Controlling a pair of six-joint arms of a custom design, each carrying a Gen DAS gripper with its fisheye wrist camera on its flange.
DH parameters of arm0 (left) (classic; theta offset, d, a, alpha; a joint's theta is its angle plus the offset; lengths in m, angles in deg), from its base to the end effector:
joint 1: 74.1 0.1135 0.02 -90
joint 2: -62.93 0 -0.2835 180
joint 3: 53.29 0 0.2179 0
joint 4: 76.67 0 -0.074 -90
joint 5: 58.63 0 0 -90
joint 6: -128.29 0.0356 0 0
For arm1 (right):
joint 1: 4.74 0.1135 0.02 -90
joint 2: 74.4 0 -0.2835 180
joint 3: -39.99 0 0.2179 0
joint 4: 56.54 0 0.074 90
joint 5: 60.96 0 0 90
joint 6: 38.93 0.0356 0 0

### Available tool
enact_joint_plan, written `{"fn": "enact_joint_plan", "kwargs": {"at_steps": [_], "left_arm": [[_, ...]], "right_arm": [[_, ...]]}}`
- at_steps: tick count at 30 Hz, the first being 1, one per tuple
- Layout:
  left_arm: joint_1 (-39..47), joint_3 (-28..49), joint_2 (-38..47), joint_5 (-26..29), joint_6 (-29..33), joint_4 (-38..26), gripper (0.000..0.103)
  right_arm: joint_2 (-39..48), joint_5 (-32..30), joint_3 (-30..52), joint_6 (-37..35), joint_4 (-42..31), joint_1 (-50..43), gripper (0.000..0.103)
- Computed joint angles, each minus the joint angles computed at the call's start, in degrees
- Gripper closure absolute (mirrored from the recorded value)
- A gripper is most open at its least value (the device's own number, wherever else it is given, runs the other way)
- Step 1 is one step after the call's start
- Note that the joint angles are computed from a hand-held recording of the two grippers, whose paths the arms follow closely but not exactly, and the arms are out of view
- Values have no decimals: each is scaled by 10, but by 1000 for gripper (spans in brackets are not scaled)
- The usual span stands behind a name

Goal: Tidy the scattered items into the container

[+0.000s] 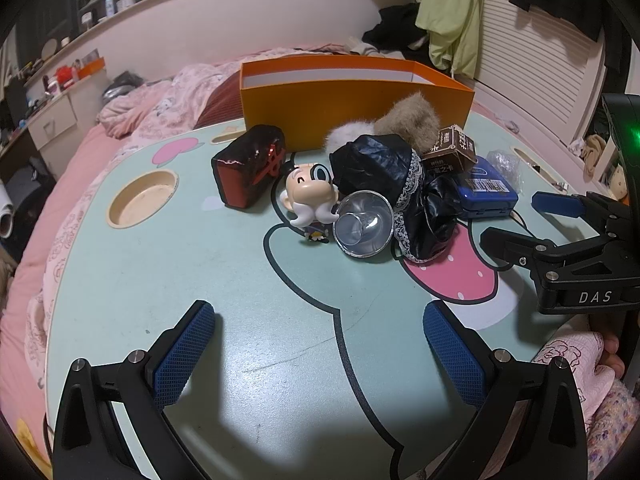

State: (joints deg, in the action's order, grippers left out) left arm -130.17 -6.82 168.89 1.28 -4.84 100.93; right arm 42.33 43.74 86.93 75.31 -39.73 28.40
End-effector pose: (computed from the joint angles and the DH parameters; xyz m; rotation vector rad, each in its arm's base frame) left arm 0.1588 -0.2041 0.1059 0.1115 2.4369 -0.0400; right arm 0.2462 0.1499 0.0756 -0.0848 2.4553 0.1168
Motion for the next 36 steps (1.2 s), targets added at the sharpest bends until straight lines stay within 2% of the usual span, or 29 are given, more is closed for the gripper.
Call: {"fn": "enact_joint_plan", "kwargs": {"at_steps": [36], "left_arm": [[0,-1,0,0,0,2,0]], "right_arm": [[-2,7,4,10,-10,1,0]]}}
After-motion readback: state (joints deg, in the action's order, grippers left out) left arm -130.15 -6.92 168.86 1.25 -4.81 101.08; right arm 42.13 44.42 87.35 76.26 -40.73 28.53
